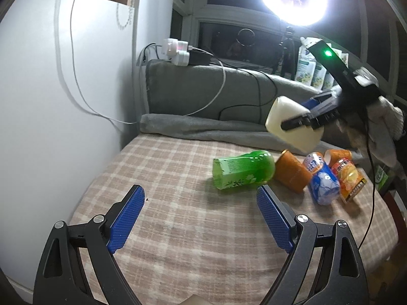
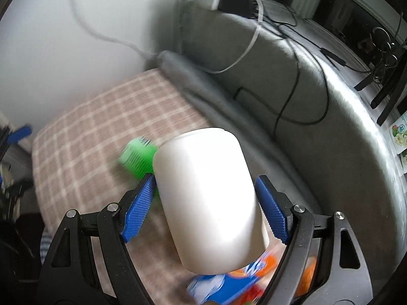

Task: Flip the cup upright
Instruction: 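Lift the white cup with the right gripper toward the left gripper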

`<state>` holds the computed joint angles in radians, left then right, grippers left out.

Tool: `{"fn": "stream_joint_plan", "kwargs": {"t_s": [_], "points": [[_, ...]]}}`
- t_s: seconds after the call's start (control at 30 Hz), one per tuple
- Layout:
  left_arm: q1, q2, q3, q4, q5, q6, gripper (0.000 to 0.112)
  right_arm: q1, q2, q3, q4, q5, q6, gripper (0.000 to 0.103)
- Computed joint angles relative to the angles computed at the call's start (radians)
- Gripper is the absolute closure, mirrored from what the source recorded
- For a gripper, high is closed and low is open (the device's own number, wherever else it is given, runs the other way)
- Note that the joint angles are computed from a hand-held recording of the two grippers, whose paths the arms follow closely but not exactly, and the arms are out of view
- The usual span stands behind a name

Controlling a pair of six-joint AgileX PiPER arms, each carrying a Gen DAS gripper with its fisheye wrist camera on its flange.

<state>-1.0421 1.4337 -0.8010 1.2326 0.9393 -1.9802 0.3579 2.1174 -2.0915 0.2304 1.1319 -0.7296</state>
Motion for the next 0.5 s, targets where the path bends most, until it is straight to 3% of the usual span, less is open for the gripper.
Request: {"fn": "stream_joint_plan", "kwargs": {"t_s": [0.27,0.5], "points": [[-0.042,0.013,-0.036,-0.026,-0.007,0.069,0.022,0.022,-0.278,0.550,0.038,-0.168,-0.205,0.021],[-0.041,0.012,-0.050,-0.063,-0.083,0.137,0.022,0.068,-0.357,0.788,0.017,-0.254,-0.274,0.021]]}}
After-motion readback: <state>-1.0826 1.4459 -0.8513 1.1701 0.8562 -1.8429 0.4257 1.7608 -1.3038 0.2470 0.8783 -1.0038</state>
